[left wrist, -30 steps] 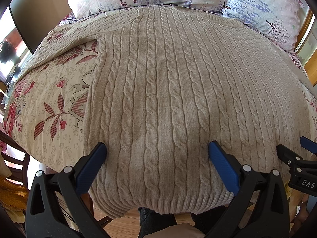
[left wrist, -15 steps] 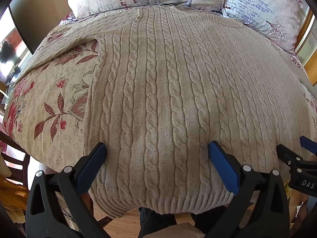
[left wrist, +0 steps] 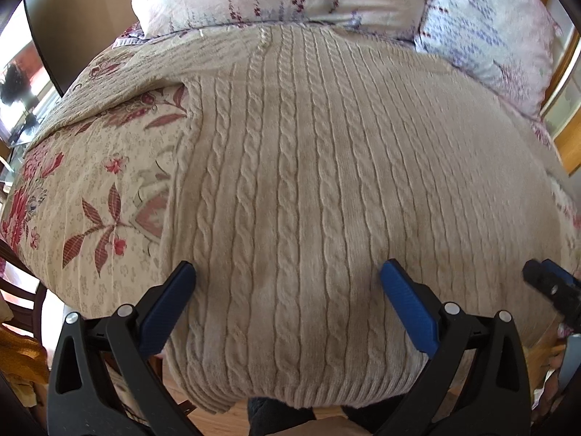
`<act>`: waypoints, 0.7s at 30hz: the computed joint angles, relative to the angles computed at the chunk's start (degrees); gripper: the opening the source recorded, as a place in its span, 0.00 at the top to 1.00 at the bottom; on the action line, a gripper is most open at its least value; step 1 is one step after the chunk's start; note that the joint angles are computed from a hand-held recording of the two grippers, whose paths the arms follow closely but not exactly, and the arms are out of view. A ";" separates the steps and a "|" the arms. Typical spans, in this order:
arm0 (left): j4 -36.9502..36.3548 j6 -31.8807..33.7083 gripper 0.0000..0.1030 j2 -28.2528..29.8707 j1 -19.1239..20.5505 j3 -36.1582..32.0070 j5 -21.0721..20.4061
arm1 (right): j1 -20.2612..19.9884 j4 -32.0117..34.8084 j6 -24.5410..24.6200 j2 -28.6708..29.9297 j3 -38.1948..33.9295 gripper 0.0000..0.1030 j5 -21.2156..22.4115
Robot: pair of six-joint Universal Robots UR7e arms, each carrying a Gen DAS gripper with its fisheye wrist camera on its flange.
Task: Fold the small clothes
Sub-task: 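Grasp the sweater sleeve cuff with the right gripper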
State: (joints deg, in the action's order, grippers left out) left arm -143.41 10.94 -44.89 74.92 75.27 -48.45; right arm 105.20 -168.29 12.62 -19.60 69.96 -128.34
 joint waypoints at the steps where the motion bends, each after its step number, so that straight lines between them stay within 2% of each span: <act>1: -0.73 0.27 0.02 0.07 0.13 -0.41 -0.59 | -0.43 -1.47 0.51 -0.62 0.68 0.02 0.99; 6: -5.01 3.50 0.02 1.18 0.54 -2.68 -4.47 | -5.18 -14.61 6.90 -6.82 7.78 0.17 9.96; 8: -5.98 4.47 0.02 1.49 0.84 -3.60 -7.20 | -7.23 -20.85 9.74 -9.23 10.60 0.21 12.14; 11: -7.25 5.30 0.02 2.45 0.84 -5.11 -9.22 | -9.74 -26.72 12.37 -12.03 13.09 0.25 14.35; 16: -5.48 4.47 0.02 4.24 0.81 -9.01 -12.29 | -13.89 -32.52 17.23 -14.59 14.61 0.28 14.93; 21: -3.80 2.96 0.02 6.32 0.48 -12.84 -12.24 | -17.94 -32.98 23.82 -15.78 14.95 0.35 15.63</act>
State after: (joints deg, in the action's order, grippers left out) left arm -147.21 13.90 -38.58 75.39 62.43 -60.69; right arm 87.25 -201.26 36.43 -35.39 84.90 -112.71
